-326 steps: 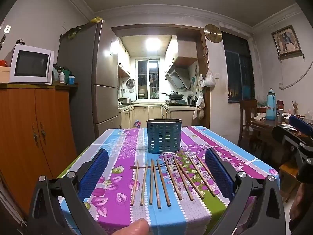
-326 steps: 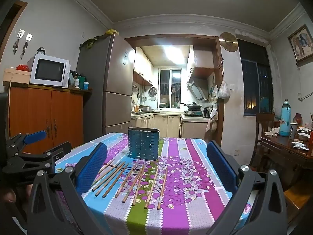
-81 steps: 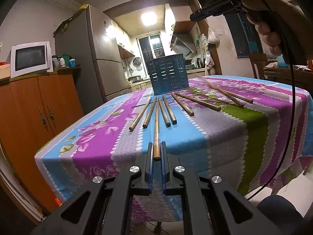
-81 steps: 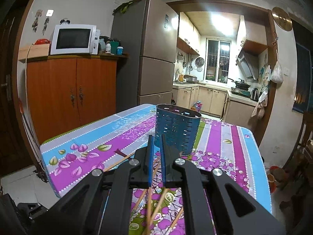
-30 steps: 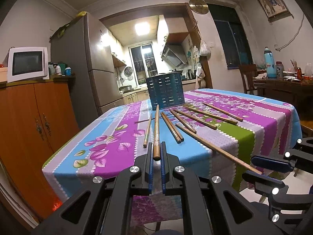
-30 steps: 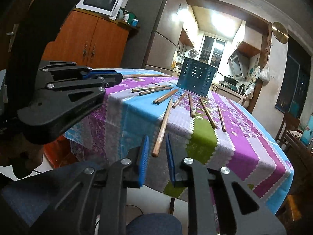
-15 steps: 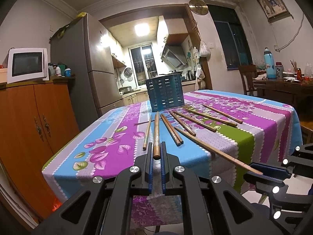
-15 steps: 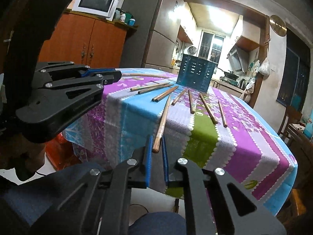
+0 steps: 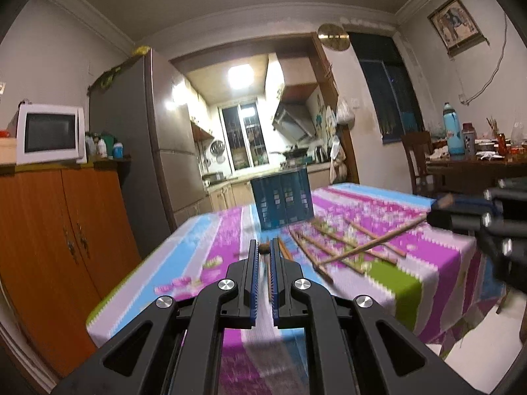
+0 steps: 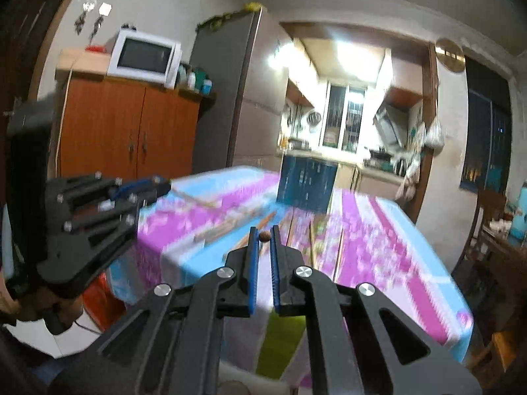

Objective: Organize utensils
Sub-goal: 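Carry both held chopsticks upright above the blue holder with both tools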

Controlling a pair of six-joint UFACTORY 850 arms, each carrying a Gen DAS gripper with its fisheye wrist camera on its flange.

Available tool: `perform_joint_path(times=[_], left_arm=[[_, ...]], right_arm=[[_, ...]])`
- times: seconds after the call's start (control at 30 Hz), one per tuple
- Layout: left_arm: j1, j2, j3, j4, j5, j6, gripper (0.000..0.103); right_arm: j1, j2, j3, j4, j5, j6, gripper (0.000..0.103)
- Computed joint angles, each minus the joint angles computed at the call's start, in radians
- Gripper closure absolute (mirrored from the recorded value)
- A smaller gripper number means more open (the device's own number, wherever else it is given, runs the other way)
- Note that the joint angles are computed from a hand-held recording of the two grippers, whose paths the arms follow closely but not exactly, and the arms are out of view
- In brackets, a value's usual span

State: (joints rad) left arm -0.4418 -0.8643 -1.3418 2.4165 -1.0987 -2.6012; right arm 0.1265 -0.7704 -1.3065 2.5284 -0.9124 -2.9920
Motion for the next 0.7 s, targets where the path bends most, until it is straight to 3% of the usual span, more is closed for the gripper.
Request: perform_joint_path(times=[0.2, 0.3, 0.7], left_arm=[[0.017, 0.029, -0.025, 0.038, -0.016, 0.019, 0.095], [0.039, 0.034, -0.066, 0.059, 0.018, 0.029, 0.095], [0.124, 0.041, -0.315, 0.055, 0.365, 0.188, 0.095]], right_arm=[[-0.024, -0.010, -0.140, -0.136, 0.014, 0.177, 0.098], [-0.028, -0.048, -0.265, -0.231, 0.058, 0.301, 0.098], [-0.020, -0.217, -0.720, -0.599, 0.255, 0.757, 0.098]])
